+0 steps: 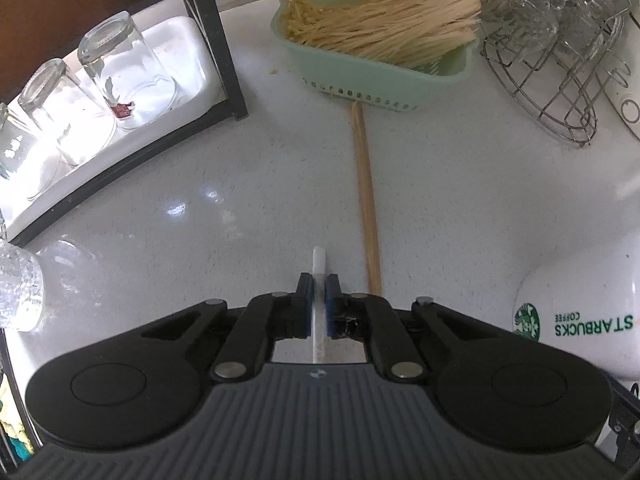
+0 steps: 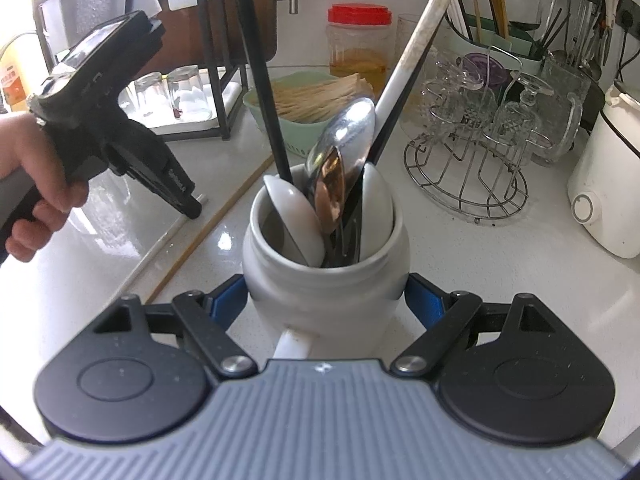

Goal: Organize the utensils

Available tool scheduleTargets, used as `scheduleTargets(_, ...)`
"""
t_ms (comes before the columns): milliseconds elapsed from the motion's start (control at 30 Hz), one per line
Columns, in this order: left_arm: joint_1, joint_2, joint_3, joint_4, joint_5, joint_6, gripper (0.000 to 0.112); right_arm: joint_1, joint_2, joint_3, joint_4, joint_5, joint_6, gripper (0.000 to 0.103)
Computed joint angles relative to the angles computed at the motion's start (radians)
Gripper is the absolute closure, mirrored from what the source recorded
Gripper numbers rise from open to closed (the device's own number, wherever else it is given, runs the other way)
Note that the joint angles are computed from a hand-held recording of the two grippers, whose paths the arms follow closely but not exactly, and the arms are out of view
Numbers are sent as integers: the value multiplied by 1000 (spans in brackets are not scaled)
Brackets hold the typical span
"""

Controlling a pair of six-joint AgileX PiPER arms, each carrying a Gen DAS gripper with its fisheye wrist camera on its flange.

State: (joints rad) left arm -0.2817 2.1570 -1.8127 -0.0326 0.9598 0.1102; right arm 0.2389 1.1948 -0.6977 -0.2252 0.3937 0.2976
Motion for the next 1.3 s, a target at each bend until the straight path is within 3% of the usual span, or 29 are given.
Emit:
scheduleTargets(233,-13,-131,115,1,-81,-37,105,-32,13,-2,89,-30,-116,15)
scheduleTargets(500,-27,-300,201,-8,-115,-78,105,-57,36,1,167,-82,-217,15)
scheduleTargets(933,-96,-526,258,-4,-106,-181,105,-69,53,6,221,-128,-293,15)
scheduleTargets(1300,-137,-598,287,2,-109,-211,105,-81,60,6,287,-141,-374,15)
